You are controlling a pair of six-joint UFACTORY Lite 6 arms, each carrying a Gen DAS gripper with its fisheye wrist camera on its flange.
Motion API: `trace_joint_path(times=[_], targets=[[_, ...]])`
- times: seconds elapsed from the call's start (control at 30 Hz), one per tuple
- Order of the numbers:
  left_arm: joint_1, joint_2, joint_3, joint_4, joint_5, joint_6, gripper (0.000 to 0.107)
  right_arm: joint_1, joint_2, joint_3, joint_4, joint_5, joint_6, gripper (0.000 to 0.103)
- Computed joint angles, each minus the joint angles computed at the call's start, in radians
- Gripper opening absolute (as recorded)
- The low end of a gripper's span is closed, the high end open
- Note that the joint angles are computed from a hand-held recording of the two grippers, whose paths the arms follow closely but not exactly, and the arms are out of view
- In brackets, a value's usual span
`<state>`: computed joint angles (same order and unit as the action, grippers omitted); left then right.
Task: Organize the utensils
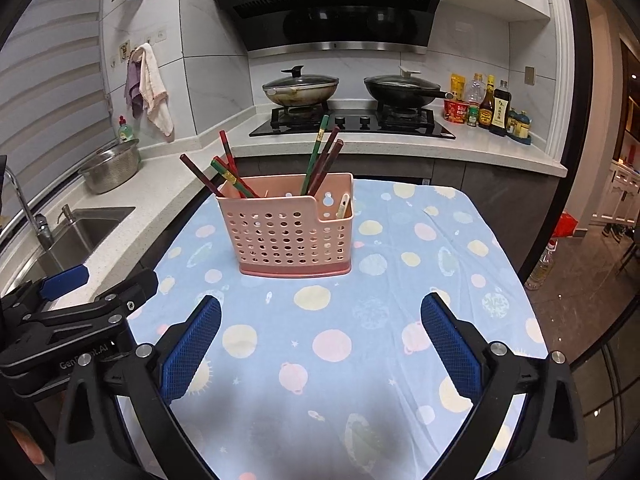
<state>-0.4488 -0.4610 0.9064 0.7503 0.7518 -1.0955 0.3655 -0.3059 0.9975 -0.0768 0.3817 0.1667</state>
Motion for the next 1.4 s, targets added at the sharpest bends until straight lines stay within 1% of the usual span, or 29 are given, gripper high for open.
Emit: trace_joint_path(times=[0.13, 0.23, 0.37, 0.47, 0.67, 0.93, 1.1, 1.4], targets=[[-0.012, -0.001, -0.008, 0.006, 0.006, -0.014, 0.096, -0.006, -0.008, -0.018, 0.005, -0.009, -0.002, 0.097], [-0.035, 0.006, -0.012, 0.036, 0.028, -0.048, 0.096, -0.010, -0.009, -0.026, 0.036, -0.010, -0.025, 0.097], [-0.042, 0.017, -0.013, 0.045, 0.035, -0.060, 0.096, -0.006, -0.014, -0.037, -0.007, -0.017, 0.021, 0.097], [-0.044, 0.018, -0.014, 0.038, 0.037, -0.065, 0.096, 0.005, -0.018, -0.042, -0.083, -0.018, 0.092, 0.097], [-0.046, 0.017, -0.023, 0.048, 0.050, -0.085, 0.096, -0.011, -0.019, -0.052, -0.056, -0.017, 0.064, 0.097], [-0.024, -0.001, -0.047, 0.039, 0.047, -0.080, 0.096, -0.016, -0.011, -0.055, -0.080, -0.014, 0.085, 0.097], [0.002, -0.012, -0.059, 0.032, 0.041, -0.069, 0.096, -0.038, -0.002, -0.057, -0.051, -0.020, 0.055, 0.097], [0.019, -0.022, -0.067, 0.032, 0.041, -0.064, 0.096, -0.038, 0.021, -0.052, -0.080, -0.027, 0.080, 0.097]])
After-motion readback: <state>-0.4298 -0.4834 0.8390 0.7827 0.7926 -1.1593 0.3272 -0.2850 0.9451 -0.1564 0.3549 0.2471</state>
